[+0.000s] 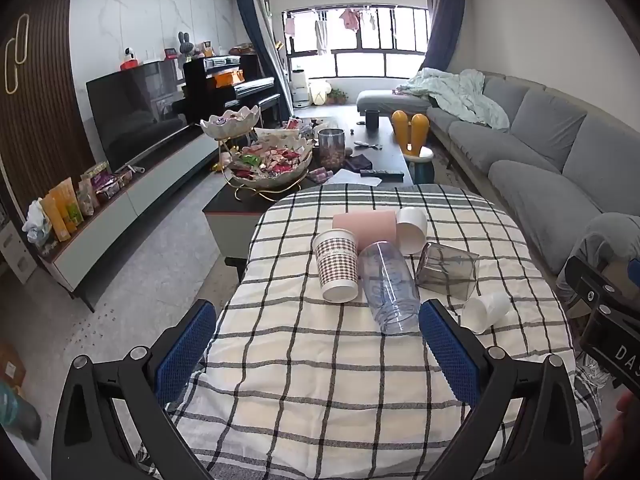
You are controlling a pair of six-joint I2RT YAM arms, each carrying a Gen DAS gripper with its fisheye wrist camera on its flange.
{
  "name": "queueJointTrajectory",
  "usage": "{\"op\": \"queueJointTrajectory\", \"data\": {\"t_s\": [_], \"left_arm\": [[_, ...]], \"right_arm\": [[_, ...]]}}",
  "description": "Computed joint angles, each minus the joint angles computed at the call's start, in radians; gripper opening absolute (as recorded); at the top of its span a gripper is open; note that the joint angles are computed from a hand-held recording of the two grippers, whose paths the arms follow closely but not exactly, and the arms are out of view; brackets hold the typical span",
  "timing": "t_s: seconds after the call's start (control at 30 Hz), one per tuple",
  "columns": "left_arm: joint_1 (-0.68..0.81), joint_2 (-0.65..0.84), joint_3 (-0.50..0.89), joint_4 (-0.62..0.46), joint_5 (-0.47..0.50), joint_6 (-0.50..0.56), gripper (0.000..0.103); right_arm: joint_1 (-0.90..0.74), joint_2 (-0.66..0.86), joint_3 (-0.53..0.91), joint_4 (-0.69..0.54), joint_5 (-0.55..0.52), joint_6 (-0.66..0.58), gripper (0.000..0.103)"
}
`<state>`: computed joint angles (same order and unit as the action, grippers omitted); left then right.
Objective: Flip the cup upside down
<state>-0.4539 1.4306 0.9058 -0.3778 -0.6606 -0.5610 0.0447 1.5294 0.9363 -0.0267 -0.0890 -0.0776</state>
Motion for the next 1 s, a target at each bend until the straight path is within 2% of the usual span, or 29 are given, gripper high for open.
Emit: {"op": "queueJointTrajectory", "data": {"t_s": [0.6,0.67,1.0], "left_arm": [[0.008,0.003,0.006,-0.014,0.018,-0.011,0.103],[0.027,-0.008,-0.036,0.031,0.027,0.009,0.103],[0.011,0.006,-0.024,0.023,0.019,-0.011,0.103]], "right_arm": [[0.001,0.003,0.004,-0.01,-0.002,0.004,0.102],[0.001,0.004,0.004,-0.008,-0.002,0.004,0.102],[0.001,0.006,0.006,-0.009,-0.002,0.004,0.102]]}}
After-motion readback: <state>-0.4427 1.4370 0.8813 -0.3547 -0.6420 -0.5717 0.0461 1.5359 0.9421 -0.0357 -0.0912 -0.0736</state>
